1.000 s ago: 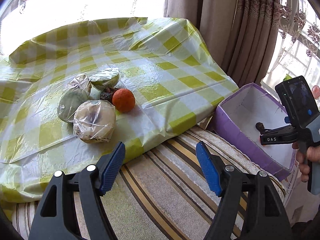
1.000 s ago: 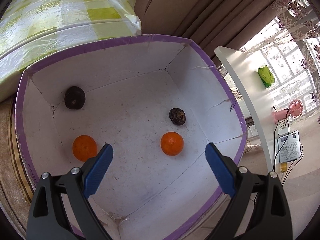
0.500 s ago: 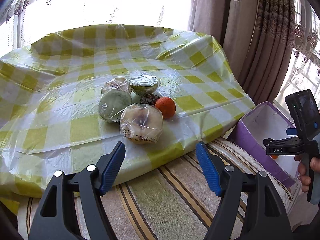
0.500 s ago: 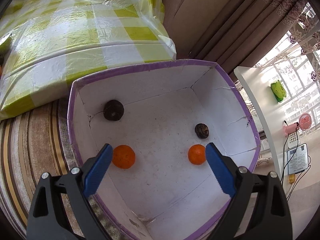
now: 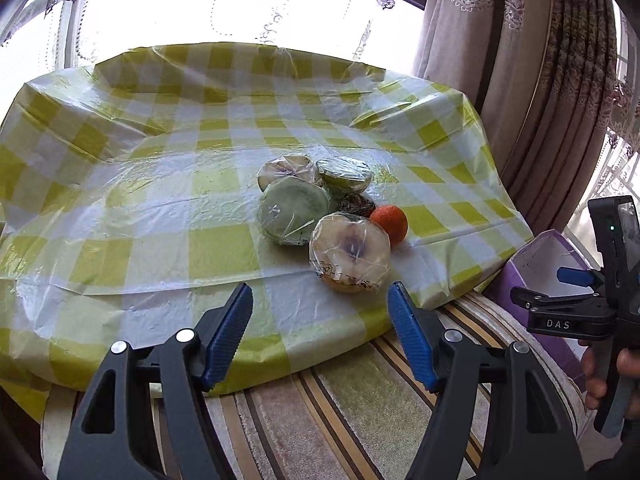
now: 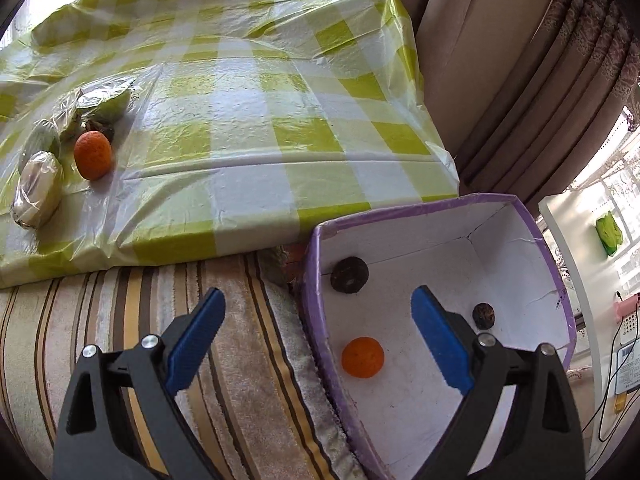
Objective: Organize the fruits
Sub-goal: 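Move both open tools back toward the bagged fruits on the sofa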
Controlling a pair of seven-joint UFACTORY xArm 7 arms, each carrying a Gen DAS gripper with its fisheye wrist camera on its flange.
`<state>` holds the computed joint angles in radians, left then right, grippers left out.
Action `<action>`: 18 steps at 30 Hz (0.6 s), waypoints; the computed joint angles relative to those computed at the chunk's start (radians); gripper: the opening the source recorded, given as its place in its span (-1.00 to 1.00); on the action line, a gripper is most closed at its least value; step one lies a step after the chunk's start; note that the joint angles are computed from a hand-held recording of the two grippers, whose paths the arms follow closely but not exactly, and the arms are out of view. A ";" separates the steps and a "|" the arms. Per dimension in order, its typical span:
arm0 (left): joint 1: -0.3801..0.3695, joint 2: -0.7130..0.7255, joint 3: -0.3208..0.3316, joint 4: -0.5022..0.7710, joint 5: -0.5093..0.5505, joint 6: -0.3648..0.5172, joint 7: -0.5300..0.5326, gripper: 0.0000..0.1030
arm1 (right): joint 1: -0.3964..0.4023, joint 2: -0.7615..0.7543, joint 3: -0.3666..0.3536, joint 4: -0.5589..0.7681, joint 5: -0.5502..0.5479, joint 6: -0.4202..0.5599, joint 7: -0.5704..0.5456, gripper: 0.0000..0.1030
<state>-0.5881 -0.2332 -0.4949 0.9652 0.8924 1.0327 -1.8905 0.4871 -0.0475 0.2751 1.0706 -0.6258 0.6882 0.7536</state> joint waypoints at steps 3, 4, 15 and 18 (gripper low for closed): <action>0.006 -0.017 0.009 -0.019 -0.011 -0.012 -0.005 0.22 | 0.014 0.022 0.002 0.006 0.067 -0.091 -0.050 0.83; 0.010 -0.019 0.010 -0.021 -0.016 -0.010 -0.004 0.22 | 0.017 0.029 0.001 0.005 0.083 -0.128 -0.062 0.83; 0.029 0.076 0.053 0.043 0.004 -0.101 0.095 0.21 | 0.089 0.160 -0.046 0.107 -0.011 -0.272 -0.038 0.83; 0.023 0.112 0.081 0.068 -0.003 -0.134 0.136 0.22 | 0.094 0.174 -0.059 0.117 0.014 -0.288 -0.062 0.82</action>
